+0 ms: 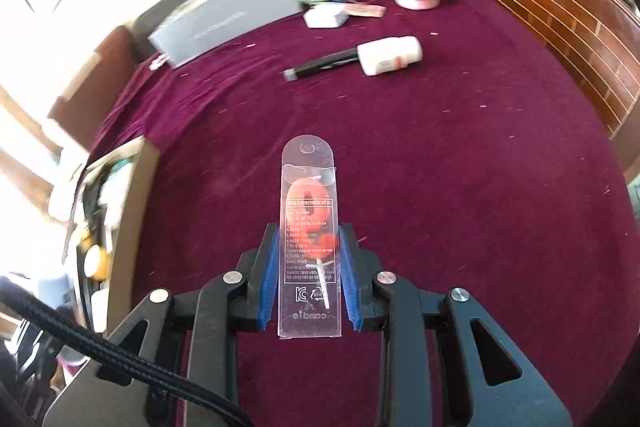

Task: Organize objects
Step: 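Carry the pill bottle and clear packet over the tray with both tools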

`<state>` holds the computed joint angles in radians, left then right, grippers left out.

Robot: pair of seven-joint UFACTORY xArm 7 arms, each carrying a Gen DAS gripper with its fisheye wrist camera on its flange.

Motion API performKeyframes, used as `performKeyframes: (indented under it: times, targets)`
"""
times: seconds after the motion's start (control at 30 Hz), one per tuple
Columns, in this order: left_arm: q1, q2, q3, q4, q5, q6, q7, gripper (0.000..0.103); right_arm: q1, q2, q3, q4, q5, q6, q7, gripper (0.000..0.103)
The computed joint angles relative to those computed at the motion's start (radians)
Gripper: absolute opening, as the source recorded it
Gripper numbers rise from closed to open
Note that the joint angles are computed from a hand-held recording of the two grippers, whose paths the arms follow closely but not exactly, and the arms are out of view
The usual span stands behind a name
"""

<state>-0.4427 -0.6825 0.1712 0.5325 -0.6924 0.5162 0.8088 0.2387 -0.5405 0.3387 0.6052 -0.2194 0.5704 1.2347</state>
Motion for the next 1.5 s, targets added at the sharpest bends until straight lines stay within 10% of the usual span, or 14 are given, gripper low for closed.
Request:
performKeyframes:
  times: [0.73, 1.5]
  targets:
    - [0.203, 0.145, 0.156, 0.061, -0.017, -0.036, 0.072, 0.029, 0.156, 0.403, 0.053, 0.382, -0.184, -0.090, 0.042, 0.026]
    - [0.350, 0.314, 0.054, 0.122, -0.186, 0.035, 0.248, 0.029, 0.413, 0.848, -0.156, 0.862, -0.140, 0.003, -0.130, 0.026]
